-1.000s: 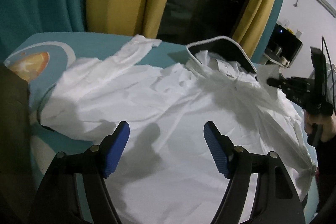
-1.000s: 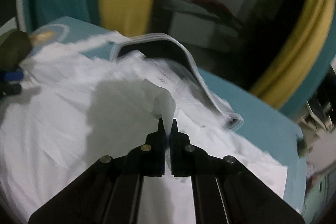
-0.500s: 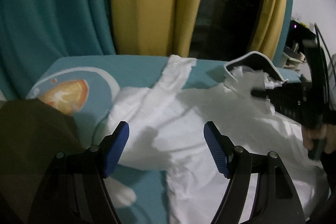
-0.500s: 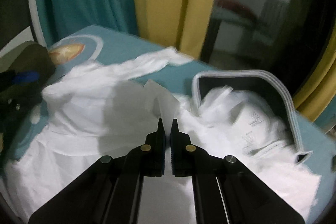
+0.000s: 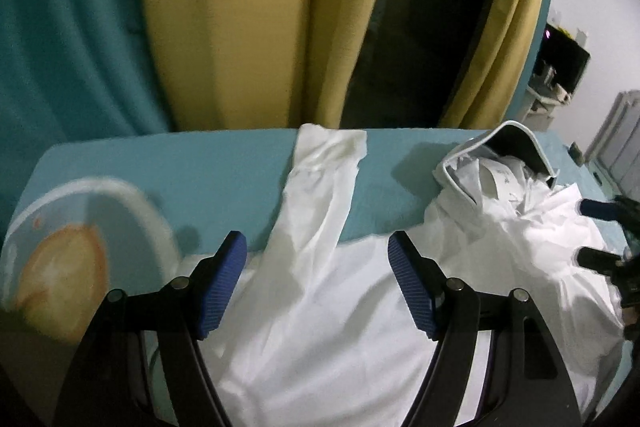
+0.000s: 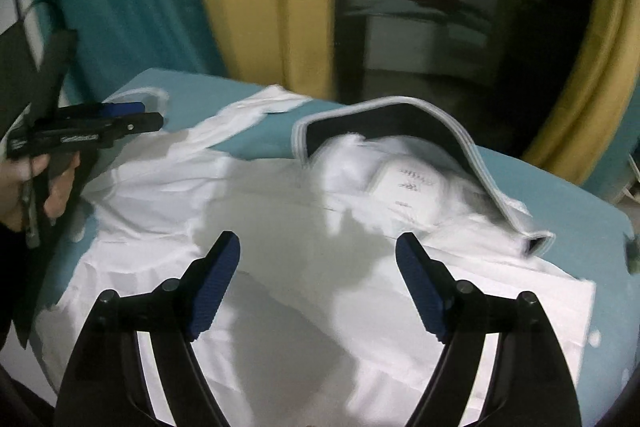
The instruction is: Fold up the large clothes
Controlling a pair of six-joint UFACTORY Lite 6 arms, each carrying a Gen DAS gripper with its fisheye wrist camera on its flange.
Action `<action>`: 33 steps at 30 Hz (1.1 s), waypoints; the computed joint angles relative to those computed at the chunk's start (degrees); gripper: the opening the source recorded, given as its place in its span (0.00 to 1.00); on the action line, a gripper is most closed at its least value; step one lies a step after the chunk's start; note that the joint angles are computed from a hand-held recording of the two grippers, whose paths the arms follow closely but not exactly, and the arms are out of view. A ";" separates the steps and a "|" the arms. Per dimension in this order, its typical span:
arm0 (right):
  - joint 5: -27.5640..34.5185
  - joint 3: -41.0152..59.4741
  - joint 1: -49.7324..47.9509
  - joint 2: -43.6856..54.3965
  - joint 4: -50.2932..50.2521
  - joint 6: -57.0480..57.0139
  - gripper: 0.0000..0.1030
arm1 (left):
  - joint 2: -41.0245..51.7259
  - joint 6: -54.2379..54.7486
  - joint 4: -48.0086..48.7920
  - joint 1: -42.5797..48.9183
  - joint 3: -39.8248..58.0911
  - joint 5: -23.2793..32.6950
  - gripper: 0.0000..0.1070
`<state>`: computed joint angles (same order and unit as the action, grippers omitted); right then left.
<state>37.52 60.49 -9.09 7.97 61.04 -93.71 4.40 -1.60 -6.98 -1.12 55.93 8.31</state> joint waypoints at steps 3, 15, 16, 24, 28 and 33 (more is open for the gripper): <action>1.56 1.85 -5.10 0.89 -0.08 -1.06 0.78 | 12.10 4.36 0.11 -0.62 11.86 2.79 0.57; 5.18 6.33 -21.74 7.36 -0.52 -7.12 0.78 | 30.49 -13.35 19.36 -1.04 29.44 8.73 0.04; 6.19 6.68 -22.89 7.92 -0.39 -7.41 0.78 | 29.66 -13.33 19.10 -1.08 28.99 8.76 0.03; 14.02 8.20 -30.36 9.69 0.32 -10.12 0.78 | 9.87 -30.55 31.99 -6.21 20.70 9.80 0.03; 17.33 8.78 -33.88 10.41 0.20 -11.24 0.78 | 3.60 -39.34 39.22 -13.95 23.32 14.46 0.03; 21.60 10.50 -38.69 12.26 -0.31 -12.79 0.78 | 3.78 -49.01 48.64 -25.21 31.43 20.33 0.03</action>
